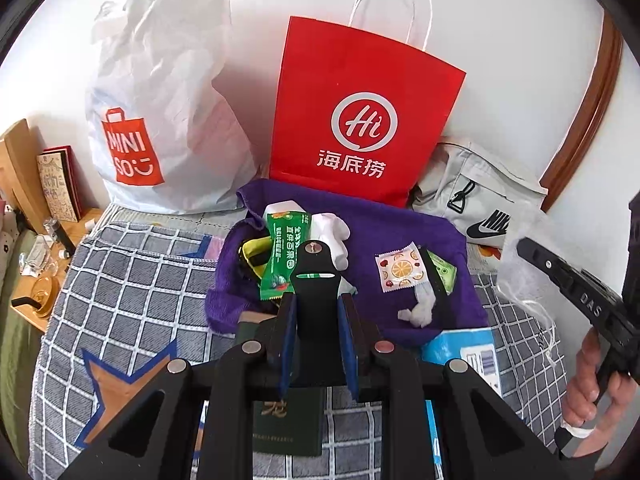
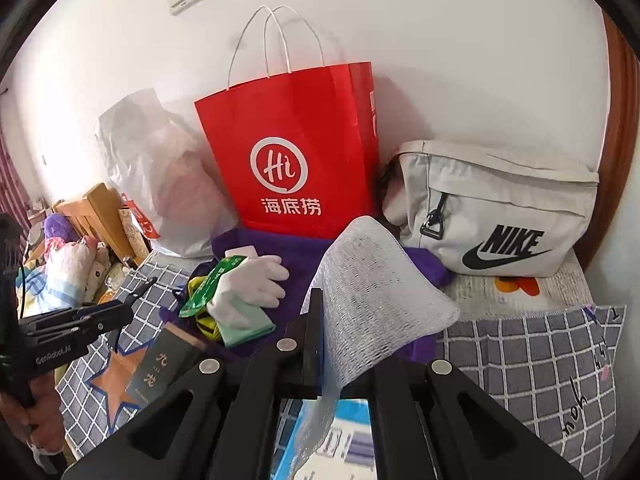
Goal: Organize soft objects
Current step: 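Carry the black strap and white mesh bag over the purple towel with both tools, then open the left tool to drop the black strap onto the towel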
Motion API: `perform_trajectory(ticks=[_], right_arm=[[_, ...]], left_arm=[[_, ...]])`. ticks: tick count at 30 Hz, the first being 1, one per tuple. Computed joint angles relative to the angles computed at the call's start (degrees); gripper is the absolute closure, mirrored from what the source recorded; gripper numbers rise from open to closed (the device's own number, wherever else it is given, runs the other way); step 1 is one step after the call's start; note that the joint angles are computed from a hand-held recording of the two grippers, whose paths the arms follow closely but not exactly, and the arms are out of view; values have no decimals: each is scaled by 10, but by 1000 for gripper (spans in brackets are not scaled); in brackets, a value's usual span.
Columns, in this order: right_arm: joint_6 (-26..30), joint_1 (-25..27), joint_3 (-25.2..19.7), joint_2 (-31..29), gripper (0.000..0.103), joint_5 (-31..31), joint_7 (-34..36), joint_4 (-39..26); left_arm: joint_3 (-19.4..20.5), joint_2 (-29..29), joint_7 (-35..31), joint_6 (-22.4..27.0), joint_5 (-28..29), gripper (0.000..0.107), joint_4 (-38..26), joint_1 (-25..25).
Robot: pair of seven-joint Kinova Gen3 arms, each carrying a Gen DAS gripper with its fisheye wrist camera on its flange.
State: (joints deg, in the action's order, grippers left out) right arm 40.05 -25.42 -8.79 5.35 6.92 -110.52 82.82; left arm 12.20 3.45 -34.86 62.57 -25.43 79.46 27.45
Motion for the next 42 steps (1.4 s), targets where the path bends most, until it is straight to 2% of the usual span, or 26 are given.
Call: perform_trajectory(ticks=[9, 15, 20, 24, 29, 41, 42], right_arm=[[6, 10, 12, 74, 101, -28, 40, -53], [21, 39, 6, 121, 101, -89, 99, -74], [37, 40, 13, 147, 101, -96, 116, -90], [44, 52, 9, 162, 101, -121, 135, -98], [67, 45, 16, 181, 100, -120, 137, -117], [91, 50, 15, 190, 97, -135, 150, -128], [92, 51, 14, 190, 93, -136, 153, -129]], left_arm=[[-18, 41, -44, -17, 27, 88, -26, -10], [-36, 82, -81, -27, 47, 88, -62, -6], [-52, 109, -103, -37, 68, 88, -87, -9], [-59, 133, -119, -40, 79, 88, -106, -5], [-66, 158, -134, -27, 111, 88, -122, -11], [-70, 169, -171, -36, 172, 87, -113, -39], [-70, 169, -172, -37, 177, 87, -112, -41]])
